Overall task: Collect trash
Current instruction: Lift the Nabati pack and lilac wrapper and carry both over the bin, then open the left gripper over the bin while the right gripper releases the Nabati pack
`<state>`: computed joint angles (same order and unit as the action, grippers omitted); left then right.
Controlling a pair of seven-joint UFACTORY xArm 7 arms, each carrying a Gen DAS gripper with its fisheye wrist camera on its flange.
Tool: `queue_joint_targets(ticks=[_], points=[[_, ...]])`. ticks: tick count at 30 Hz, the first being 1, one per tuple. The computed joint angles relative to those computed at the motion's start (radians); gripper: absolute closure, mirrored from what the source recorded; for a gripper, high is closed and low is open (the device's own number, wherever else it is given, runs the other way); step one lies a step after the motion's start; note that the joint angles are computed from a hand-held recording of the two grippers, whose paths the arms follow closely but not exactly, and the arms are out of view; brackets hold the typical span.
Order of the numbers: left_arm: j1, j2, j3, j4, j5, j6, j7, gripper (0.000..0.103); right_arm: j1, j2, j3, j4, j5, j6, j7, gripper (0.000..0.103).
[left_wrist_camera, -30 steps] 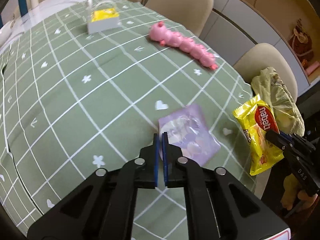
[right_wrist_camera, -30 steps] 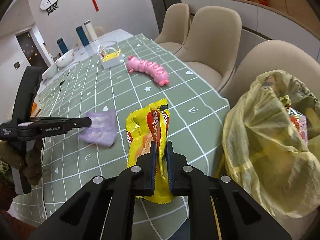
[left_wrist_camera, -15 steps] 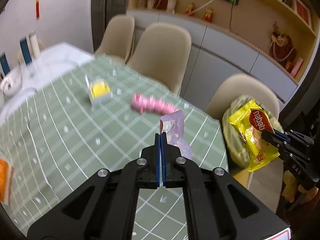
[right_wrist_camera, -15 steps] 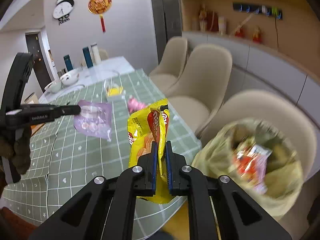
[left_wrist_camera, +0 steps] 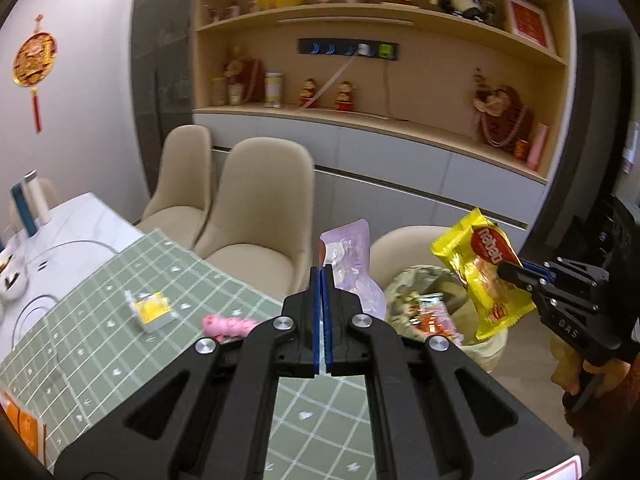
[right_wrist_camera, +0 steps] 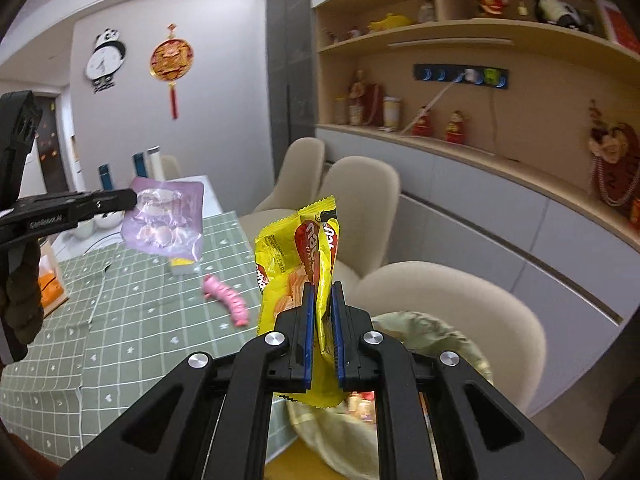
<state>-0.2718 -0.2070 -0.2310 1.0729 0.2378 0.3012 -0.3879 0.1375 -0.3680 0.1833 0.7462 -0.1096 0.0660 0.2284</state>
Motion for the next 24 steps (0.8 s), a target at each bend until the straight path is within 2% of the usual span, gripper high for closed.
queue_joint_targets(ticks=[2, 6, 11, 15, 20, 24], points=[[-0.025, 0.04, 0.004, 0.033, -0.033, 0.002, 0.031, 0.102, -0.031, -0.017, 0.012, -0.011, -0.011, 0.004, 0.019, 0.093], [-0.106, 0.159, 0.032, 0.122, -0.231, 0.0, 0.19, 0.102, -0.087, -0.043, 0.018, -0.031, -0.033, 0.029, 0.048, 0.093], [-0.135, 0.317, 0.008, 0.259, -0.384, 0.057, 0.31, 0.102, -0.147, -0.055, 0.009, -0.05, -0.063, 0.058, 0.073, 0.093], [-0.147, 0.421, -0.011, 0.35, -0.42, 0.093, 0.35, 0.102, -0.191, -0.054, 0.004, -0.06, -0.08, 0.073, 0.107, 0.093], [-0.202, 0.581, 0.008, 0.502, -0.347, 0.175, 0.32, 0.102, -0.225, -0.039, -0.01, -0.064, -0.097, 0.087, 0.134, 0.093], [-0.224, 0.689, 0.009, 0.603, -0.331, 0.228, 0.315, 0.102, -0.249, -0.01, -0.01, -0.059, -0.123, 0.107, 0.159, 0.093]])
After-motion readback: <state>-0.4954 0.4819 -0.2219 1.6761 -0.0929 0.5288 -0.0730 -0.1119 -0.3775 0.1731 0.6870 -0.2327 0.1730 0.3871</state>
